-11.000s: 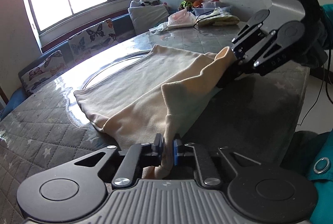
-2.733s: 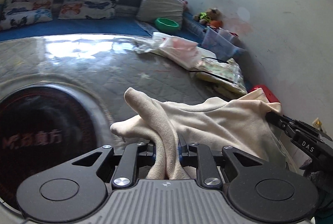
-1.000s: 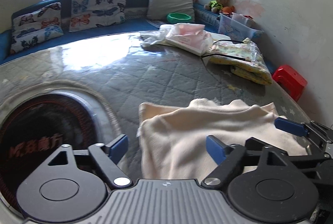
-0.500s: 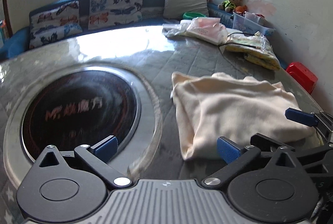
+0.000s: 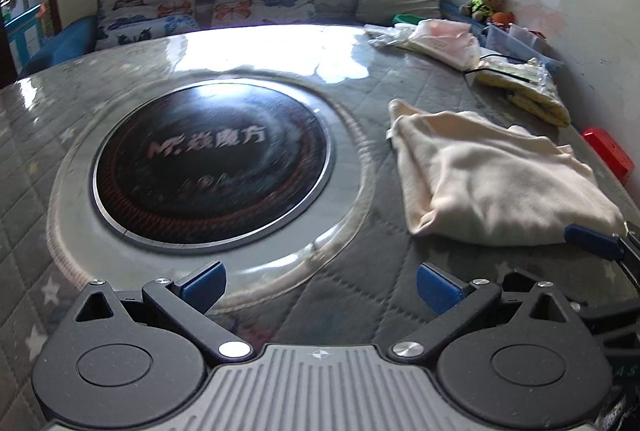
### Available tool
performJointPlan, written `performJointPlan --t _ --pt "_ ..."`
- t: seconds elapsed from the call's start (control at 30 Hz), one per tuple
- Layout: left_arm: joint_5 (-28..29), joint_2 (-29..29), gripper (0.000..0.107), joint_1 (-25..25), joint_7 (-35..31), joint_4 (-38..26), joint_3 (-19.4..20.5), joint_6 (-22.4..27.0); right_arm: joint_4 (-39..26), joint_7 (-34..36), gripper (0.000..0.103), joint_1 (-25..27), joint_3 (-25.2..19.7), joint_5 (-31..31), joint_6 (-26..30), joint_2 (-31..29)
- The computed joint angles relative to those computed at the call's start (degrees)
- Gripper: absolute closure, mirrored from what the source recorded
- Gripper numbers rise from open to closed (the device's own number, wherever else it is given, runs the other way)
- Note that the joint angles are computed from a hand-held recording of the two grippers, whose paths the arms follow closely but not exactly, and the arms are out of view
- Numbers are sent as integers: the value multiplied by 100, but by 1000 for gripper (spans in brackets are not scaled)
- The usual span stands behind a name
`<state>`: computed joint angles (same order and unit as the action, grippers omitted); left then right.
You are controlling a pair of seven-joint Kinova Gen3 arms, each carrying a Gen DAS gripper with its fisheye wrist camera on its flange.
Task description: Fold clothes
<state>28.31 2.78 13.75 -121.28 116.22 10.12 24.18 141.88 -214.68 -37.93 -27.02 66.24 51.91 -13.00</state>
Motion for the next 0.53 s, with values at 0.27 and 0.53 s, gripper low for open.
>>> performJointPlan --t 0.27,0.53 --pt "-92 -26 4 -18 129 94 -48 31 -33 35 0 -161 -49 -200 49 159" --pt "-504 -9 4 66 631 99 -41 -10 -16 32 0 -202 -8 -291 -3 214"
